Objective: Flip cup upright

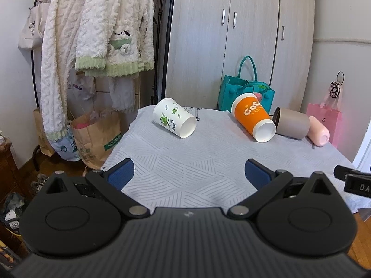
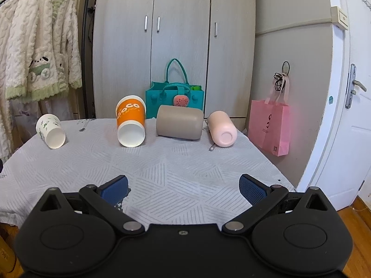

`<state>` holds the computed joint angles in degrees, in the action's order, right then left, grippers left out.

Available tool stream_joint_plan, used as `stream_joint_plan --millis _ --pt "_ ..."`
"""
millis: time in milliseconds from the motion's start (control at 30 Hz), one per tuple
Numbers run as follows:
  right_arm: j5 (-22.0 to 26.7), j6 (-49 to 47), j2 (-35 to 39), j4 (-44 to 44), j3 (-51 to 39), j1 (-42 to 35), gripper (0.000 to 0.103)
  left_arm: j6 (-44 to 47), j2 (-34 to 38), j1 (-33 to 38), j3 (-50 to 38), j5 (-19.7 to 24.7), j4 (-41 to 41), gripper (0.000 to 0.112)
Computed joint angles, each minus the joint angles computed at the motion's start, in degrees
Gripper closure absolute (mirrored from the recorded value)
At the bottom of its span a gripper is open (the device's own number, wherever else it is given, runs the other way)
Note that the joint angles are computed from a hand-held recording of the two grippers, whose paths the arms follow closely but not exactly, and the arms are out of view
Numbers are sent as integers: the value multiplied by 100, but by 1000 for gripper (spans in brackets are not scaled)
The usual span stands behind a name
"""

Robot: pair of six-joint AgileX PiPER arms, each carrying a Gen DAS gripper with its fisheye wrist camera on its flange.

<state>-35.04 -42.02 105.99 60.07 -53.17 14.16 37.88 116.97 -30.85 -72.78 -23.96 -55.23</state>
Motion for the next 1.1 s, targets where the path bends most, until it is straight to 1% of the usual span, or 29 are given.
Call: stream_joint_plan --millis 233,400,467,500,567,767,833,867,900,933,967,1000,1033,1100 --pt "113 55 -41 4 57 -25 0 118 -20 -38 25 -13 -140 9" --pt "187 69 -34 33 42 -34 0 526 32 -81 -56 43 -549 9" --pt "185 19 -28 52 31 -37 0 559 59 -41 -95 137 -563 9" --pt "193 43 -23 36 29 -44 0 644 71 -19 -131 263 -626 9" --pt "222 88 -12 -2 18 -67 0 712 87 -11 -154 323 -666 9" --pt "197 82 28 -41 11 -100 0 1221 81 -39 -212 338 -1136 9" --pt "278 63 8 -81 -3 -141 0 1833 73 -25 -330 425 -1724 9" --pt "403 115 -32 -192 -18 -191 0 1990 68 -7 -370 466 -1876 9" --pt "529 336 -88 -491 4 -259 0 2321 59 19 -456 536 -2207 9" --pt "878 555 -195 -900 -12 -402 0 2756 29 56 -554 610 -2614 9" --pt "1203 847 -275 -1383 -36 -537 0 2982 0 74 -609 632 -2792 9" --pt "1698 1170 -386 -1955 -144 -711 0 2979 -3 70 -602 606 -2740 9" --pt "2187 1269 -480 -2304 -248 -873 0 3195 -11 91 -676 639 -2918 9" --pt "2774 2047 -606 -3375 -551 -1002 0 3946 -112 189 -820 755 -3564 9"
